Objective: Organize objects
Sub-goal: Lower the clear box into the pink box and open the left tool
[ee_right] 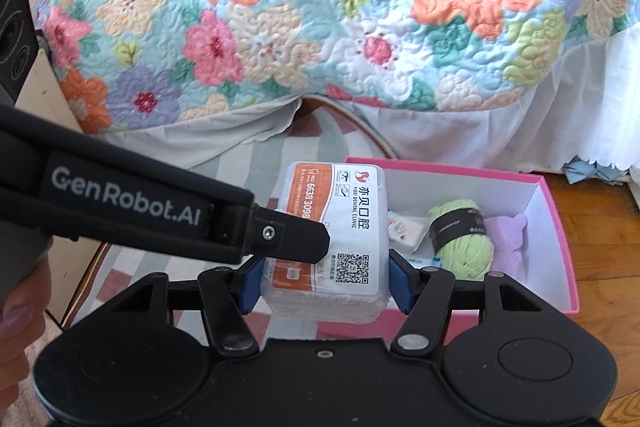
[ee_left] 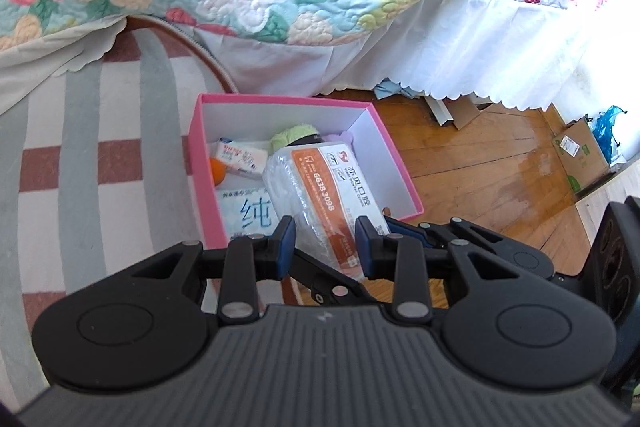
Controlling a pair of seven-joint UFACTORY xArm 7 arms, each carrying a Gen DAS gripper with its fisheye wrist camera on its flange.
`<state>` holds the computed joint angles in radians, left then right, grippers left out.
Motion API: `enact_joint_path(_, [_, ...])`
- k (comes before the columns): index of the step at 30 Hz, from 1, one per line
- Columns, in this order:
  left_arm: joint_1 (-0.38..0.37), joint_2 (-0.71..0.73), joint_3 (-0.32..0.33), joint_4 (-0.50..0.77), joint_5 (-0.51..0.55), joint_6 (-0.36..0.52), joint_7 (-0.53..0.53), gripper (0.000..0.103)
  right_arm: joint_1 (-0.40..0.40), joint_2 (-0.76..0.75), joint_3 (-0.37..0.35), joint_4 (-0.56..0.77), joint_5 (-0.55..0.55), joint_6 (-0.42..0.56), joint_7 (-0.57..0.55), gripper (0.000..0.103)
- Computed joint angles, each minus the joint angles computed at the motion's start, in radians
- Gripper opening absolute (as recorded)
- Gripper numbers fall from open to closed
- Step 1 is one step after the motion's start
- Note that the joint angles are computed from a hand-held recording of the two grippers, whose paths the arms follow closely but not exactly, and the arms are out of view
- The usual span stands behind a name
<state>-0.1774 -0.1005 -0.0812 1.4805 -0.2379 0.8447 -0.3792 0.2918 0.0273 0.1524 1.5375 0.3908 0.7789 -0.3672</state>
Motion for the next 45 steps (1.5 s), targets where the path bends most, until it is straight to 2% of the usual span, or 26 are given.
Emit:
enact_joint_path(6, [0.004,0.133,-0.003,0.137,0.020,0.040,-0.011,0.031,-0.015,0.088,-0.001,0.071,0.007,-0.011,0.009,0.067])
enact_joint_path(14, [0.023,0.288,-0.005,0.280,-0.008,0.076,-0.011,0.031,-0.045,0.215,0.013,0.178,0.014,0.007,0.024,0.067])
enact_joint_path(20, [0.009,0.398,-0.004,0.356,0.046,0.092,-0.046,0.033,-0.046,0.314,0.016,0.246,-0.034,0.022,0.068,0.067])
enact_joint_path(25, [0.020,0.441,-0.009,0.344,0.031,0.081,-0.067,0.034,-0.058,0.362,0.028,0.250,-0.032,0.028,0.079,0.066])
enact_joint_path(32, [0.037,0.450,-0.022,0.293,-0.014,0.015,-0.027,0.033,-0.067,0.389,0.035,0.242,-0.034,-0.001,0.067,0.067])
enact_joint_path(36, [0.029,0.492,-0.018,0.328,0.000,0.024,-0.037,0.033,-0.066,0.417,0.034,0.262,-0.050,0.005,0.067,0.067])
enact_joint_path(45, [0.016,0.512,-0.016,0.320,0.033,0.025,-0.044,0.033,-0.063,0.445,0.032,0.265,-0.076,0.024,0.076,0.066])
